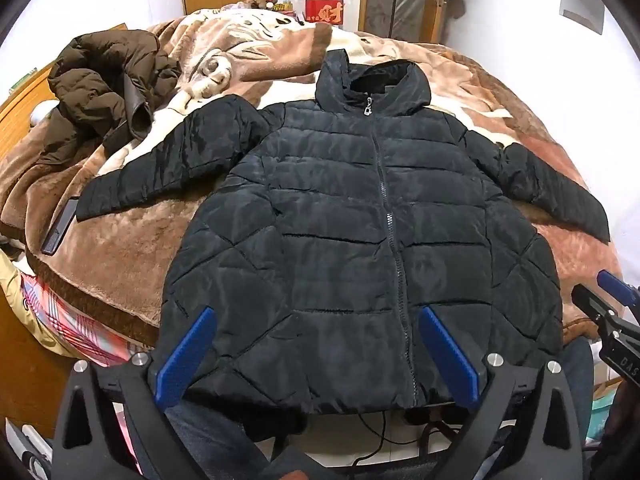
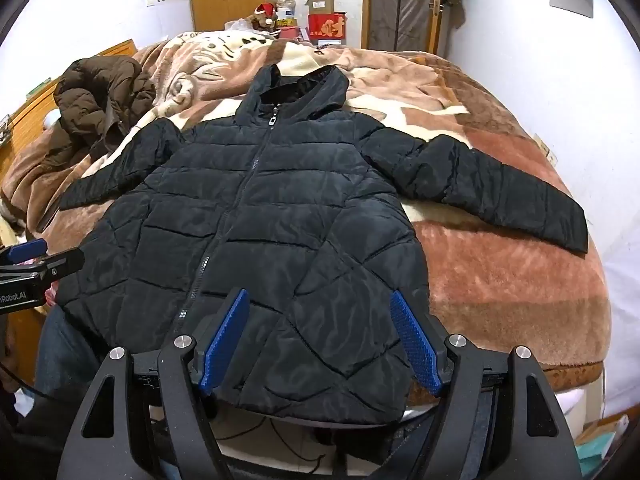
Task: Fold large clothes
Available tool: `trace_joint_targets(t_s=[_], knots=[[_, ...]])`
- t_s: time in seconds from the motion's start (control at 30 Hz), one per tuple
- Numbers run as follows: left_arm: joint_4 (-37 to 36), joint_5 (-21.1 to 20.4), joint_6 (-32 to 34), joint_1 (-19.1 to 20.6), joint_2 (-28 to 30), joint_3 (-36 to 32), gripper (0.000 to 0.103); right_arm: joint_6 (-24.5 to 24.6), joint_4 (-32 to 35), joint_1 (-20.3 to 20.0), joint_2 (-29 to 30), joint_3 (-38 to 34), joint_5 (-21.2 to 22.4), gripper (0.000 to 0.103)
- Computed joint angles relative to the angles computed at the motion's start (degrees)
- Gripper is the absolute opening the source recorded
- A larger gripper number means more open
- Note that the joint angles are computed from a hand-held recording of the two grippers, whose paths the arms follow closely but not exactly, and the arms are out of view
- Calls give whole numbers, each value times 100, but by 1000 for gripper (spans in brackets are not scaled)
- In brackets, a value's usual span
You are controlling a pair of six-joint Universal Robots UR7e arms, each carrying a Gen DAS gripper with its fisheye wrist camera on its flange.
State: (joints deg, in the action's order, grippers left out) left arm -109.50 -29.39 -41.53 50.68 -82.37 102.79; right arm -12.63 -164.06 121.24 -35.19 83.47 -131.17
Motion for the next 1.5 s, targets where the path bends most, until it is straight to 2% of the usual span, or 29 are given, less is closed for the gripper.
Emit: trace_joint_targets(t_s=[0.17, 0.3, 0.4, 1.5], knots=[[252, -26, -171, -11, 22, -78, 102, -2, 7, -13, 7, -7, 3, 73], [71, -42, -24, 68, -122, 114, 102, 9, 21, -8, 1, -6, 12, 73], [180, -86, -35, 113, -38, -18, 102, 25, 37, -18, 3, -12, 14, 73], [209, -159, -188, 40, 30, 31, 102, 41, 66, -34, -41, 22, 30, 73]])
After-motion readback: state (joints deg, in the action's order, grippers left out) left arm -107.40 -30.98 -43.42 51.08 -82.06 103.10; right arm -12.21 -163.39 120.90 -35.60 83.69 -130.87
